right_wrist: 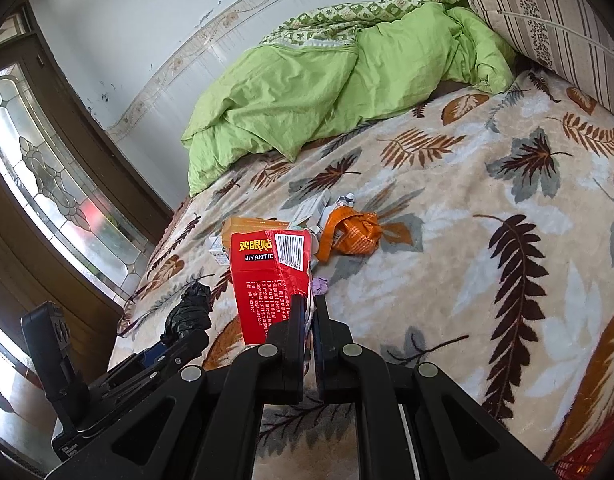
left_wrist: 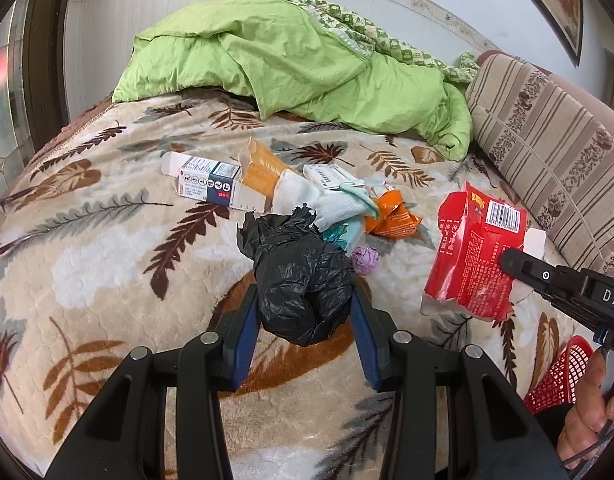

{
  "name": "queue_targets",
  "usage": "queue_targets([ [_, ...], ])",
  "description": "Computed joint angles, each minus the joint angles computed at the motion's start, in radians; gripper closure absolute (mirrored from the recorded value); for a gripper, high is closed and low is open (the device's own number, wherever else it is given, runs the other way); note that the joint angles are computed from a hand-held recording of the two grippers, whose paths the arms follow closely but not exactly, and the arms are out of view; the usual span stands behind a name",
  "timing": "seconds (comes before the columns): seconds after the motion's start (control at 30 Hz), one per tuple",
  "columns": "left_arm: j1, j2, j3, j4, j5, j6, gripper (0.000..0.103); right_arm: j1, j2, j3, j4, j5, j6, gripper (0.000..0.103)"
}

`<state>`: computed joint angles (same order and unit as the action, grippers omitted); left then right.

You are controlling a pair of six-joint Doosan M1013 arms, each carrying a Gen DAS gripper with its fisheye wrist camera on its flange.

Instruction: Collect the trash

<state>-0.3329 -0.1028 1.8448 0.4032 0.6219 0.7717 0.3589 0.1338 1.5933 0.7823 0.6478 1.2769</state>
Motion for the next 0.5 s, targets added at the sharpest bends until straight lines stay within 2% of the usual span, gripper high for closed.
queue_targets([
  [0.07,0.012,0.007,0.000,-0.044,-0.007,0.031,0.061,0.001,0.006,-0.004,-0.009,0.005,0.007,0.099],
  [0.27,0.020,0.014,0.005,-0.065,-0.024,0.050,0.061,0.002,0.025,-0.012,-0.018,0.015,0.029,0.099],
  [0.5,0.013,0.009,0.014,-0.029,-0.041,0.016,0.061,0.010,0.023,-0.001,-0.050,-0.016,0.039,0.099],
])
